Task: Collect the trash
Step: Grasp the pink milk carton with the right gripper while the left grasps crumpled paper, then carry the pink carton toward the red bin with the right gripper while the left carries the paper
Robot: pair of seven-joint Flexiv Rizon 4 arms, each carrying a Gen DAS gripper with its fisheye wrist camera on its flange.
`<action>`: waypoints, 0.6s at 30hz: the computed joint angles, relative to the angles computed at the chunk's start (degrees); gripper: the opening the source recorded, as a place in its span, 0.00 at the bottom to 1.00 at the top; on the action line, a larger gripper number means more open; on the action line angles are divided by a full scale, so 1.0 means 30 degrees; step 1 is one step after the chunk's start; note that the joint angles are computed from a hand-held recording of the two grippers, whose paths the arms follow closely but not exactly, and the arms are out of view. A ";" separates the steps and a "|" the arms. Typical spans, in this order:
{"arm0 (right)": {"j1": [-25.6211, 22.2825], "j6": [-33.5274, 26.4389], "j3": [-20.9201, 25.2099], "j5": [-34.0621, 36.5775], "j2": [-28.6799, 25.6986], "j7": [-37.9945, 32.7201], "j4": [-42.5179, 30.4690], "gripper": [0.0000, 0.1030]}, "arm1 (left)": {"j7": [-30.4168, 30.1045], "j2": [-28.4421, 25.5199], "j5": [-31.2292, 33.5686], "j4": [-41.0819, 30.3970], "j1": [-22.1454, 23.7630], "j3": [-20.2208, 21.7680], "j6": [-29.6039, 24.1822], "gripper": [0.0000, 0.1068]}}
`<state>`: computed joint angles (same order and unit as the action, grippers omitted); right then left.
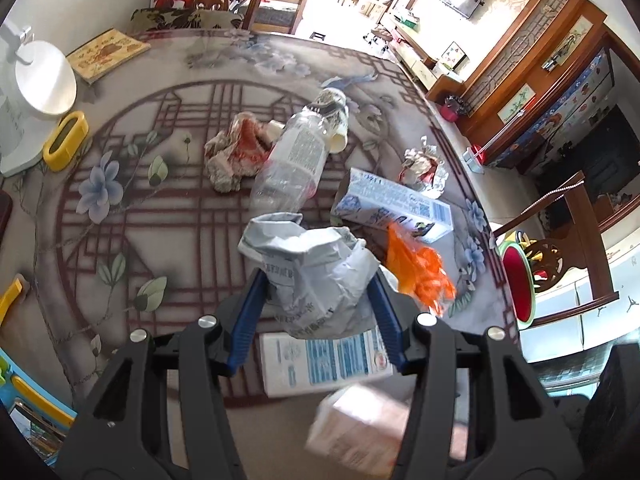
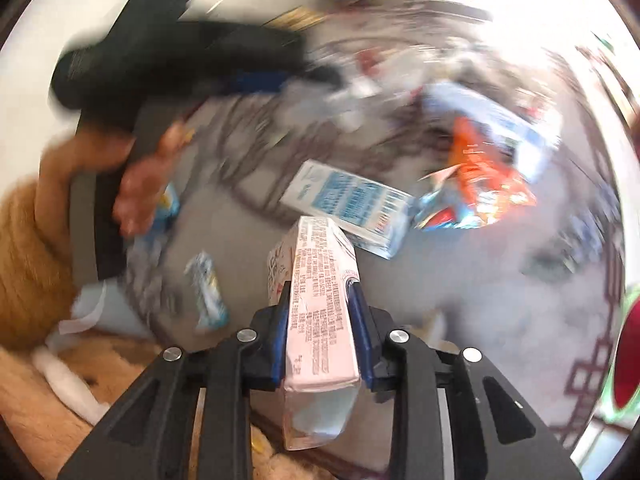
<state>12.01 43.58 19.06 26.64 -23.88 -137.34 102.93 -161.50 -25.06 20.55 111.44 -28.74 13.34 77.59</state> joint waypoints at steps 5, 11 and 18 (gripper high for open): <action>-0.1206 -0.0077 -0.0095 0.2268 -0.0022 0.0847 -0.1411 0.26 | 0.0265 -0.0282 -0.0012 -0.0816 -0.0052 -0.0227 -0.0426 0.48; -0.1832 0.0770 -0.0580 0.3220 0.0264 0.1423 -0.2469 0.26 | 0.0689 -0.0896 -0.0059 -0.2202 -0.0283 -0.0653 -0.1057 0.47; -0.2237 0.1937 -0.0780 0.3090 0.0431 0.1104 -0.2490 0.26 | 0.0986 -0.1729 0.0031 -0.4110 -0.0925 -0.0697 -0.2015 0.47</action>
